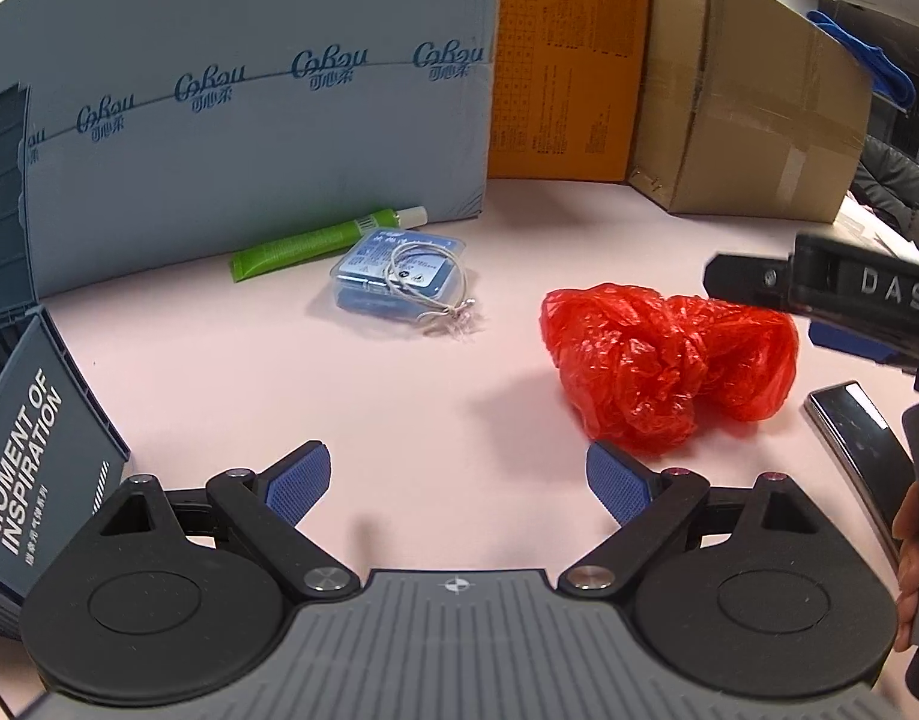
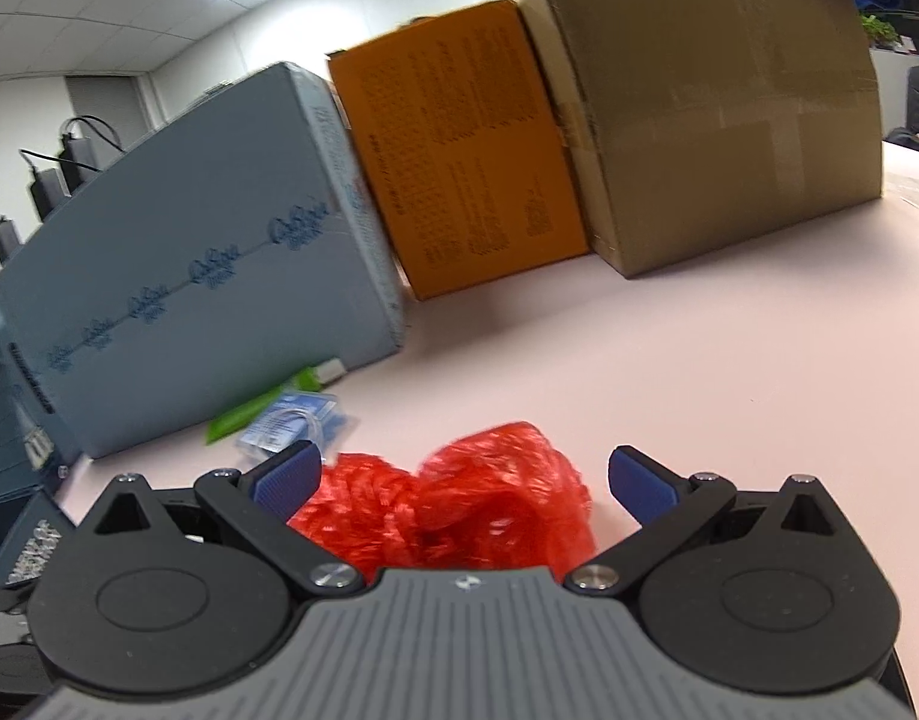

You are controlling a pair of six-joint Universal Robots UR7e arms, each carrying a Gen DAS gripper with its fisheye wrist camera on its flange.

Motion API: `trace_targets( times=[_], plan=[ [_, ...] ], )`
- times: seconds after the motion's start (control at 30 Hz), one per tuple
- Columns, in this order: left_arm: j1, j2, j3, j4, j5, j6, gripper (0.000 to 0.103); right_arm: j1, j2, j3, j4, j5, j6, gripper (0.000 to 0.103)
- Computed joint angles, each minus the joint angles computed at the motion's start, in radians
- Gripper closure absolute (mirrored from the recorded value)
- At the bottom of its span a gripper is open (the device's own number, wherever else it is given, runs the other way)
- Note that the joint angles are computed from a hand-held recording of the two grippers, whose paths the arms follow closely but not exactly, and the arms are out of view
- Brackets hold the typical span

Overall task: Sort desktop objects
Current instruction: 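Move the open left tool toward the red plastic bag, then lower the right tool onto the red plastic bag and close its fingers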

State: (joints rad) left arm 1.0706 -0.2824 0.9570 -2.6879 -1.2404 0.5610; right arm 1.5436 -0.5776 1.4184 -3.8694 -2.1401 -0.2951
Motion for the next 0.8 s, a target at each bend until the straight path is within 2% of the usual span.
trace_targets(
  times=[0.13,0.23,0.5,0.73,0.8],
  plan=[
    [0.003,0.011,-0.015,0.015,-0.001,-0.006,0.012,-0.01,0.003,-0.005,0.01,-0.01,0.026,0.0],
    [0.004,0.013,-0.014,0.015,-0.005,-0.001,0.012,-0.014,0.01,-0.014,0.003,-0.017,0.014,0.0],
    [0.017,0.009,-0.019,0.002,-0.107,-0.008,0.012,-0.026,0.012,-0.029,0.053,0.014,-0.024,0.0],
    [0.014,0.028,-0.036,0.01,-0.094,0.018,0.012,-0.034,-0.011,-0.014,0.138,0.076,-0.014,0.026],
    [0.014,0.029,-0.038,0.016,-0.092,0.02,0.012,-0.039,-0.021,-0.005,0.166,0.111,-0.002,0.028]
  ],
)
